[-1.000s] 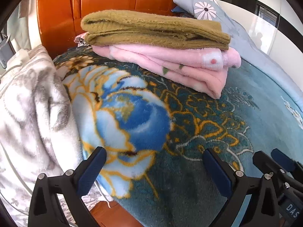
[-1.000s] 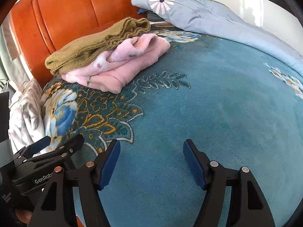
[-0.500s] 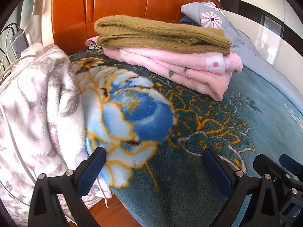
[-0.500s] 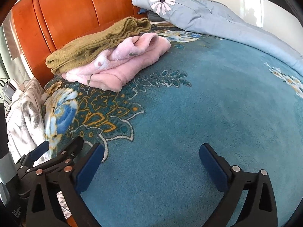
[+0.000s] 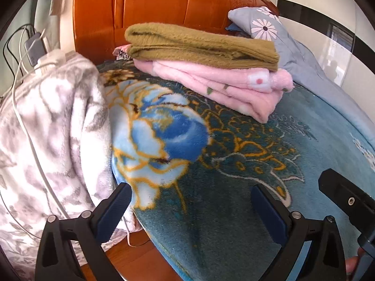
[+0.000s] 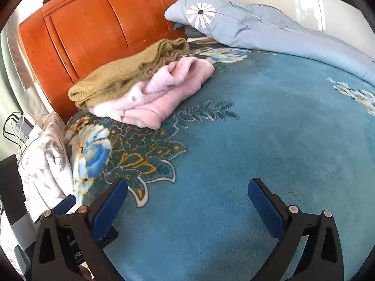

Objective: Fold clothes

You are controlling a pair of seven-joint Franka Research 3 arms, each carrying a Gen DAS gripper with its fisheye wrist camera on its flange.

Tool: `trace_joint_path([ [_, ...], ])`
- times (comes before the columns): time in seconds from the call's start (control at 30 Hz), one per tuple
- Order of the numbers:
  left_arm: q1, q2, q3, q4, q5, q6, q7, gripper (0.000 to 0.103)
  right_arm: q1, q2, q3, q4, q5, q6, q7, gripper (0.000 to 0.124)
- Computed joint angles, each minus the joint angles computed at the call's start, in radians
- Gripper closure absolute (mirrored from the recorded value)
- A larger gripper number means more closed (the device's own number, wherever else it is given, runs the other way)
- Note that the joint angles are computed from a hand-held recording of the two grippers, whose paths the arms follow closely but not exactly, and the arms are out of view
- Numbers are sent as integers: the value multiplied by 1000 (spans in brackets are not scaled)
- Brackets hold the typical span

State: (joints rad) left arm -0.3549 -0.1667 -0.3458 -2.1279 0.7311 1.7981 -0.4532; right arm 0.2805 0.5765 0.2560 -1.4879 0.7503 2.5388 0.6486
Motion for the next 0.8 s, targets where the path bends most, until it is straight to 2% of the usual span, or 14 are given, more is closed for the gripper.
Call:
trace_joint_path([
  [0.23,-5,22,-1,43,0,-40,19,0,-13,-1,5,9,23,-23,3,21],
  [0.53,-14,24,-1,65,-22,-115,-17,0,-10,-11,2,-2,30,-28,-10,21],
  [0.8,-11,8,-1,50,-23,-109,-54,0,1,-12,-2,-11,17,-8,-11,21],
])
